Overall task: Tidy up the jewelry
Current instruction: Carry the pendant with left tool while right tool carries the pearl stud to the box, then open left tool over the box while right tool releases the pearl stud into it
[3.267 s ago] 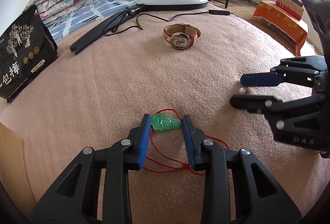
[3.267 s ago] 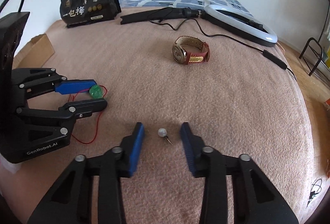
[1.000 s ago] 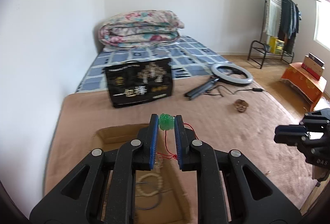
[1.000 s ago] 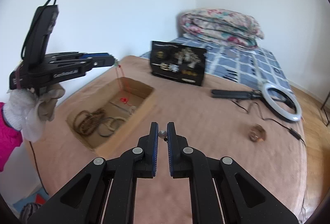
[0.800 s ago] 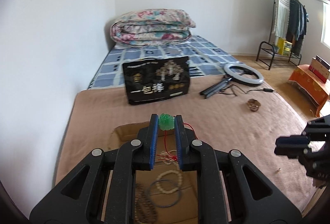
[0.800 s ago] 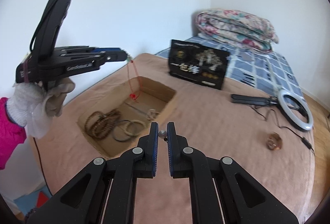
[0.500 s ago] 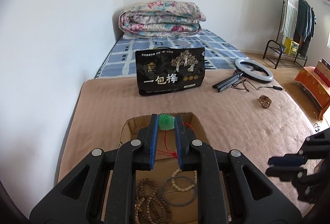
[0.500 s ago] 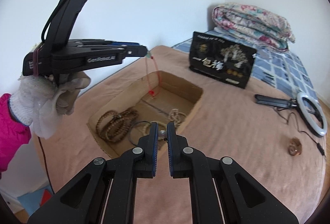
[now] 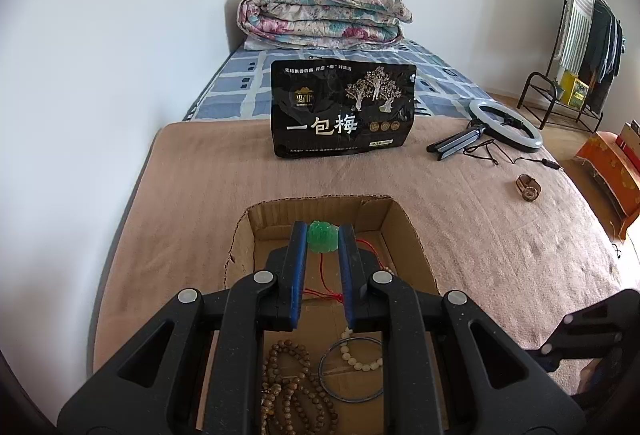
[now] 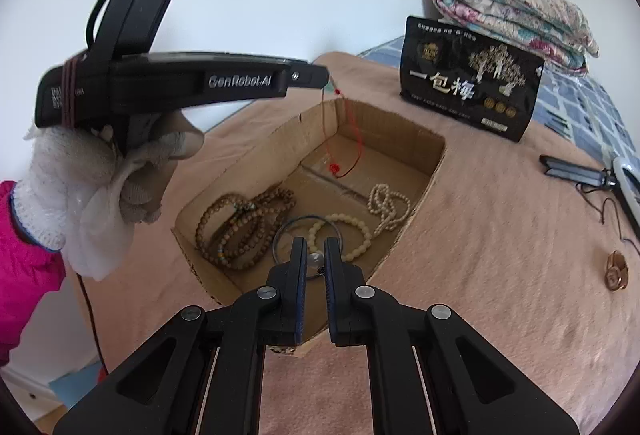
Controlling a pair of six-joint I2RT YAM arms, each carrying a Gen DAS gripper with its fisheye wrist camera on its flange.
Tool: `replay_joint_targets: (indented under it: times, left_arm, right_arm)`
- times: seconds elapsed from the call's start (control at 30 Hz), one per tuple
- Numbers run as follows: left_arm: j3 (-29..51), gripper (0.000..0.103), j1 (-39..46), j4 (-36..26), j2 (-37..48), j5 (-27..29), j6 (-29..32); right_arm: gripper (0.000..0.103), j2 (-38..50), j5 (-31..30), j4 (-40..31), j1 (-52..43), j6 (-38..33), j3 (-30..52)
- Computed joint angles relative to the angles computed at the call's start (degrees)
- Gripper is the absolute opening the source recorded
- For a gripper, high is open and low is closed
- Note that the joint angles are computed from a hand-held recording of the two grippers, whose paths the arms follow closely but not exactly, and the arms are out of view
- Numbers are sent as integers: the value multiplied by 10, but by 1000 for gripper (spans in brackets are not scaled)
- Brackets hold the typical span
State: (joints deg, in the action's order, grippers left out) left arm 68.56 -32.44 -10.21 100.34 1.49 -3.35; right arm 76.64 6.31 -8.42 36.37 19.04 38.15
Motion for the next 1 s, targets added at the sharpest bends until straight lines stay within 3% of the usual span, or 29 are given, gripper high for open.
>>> replay_joint_targets:
  times: [0.2,0.23,0.27,0.3,0.33,0.37,0.5,0.6,1.0]
  left_arm:
    - [5,15,-2,-1,7,-7,-3]
    - [8,24,-1,-3,9,-4,-3]
    - [7,44,-1,-2,9,-6,-4]
    - [4,54,-2,3,7,-11,-4]
    - [-1,63,-3,12,4,-18,-5]
    - [-6,64,-5,21,1,-26,-6]
    - [-4,67,-5,11,-2,-27,-14]
    - [-8,75,-6,17,-5,-32,-13]
    - [-41,76,-42,14,-60,-56,-11]
  right_arm:
    - [9,23,6,2,8,-1,7]
    - [21,23,6,1,8,-2,8]
    - [33,23,7,-2,9,-3,9]
    - [58,20,17,-3,12,-2,8]
    - [73,13,28,3,16,0,3]
    - [76,7,36,9,18,1,-2]
    - [77,3,40,-4,15,5,2]
    - [77,0,47,-14,16,8,1]
    - [77,-92,70,-60,14,14,-28]
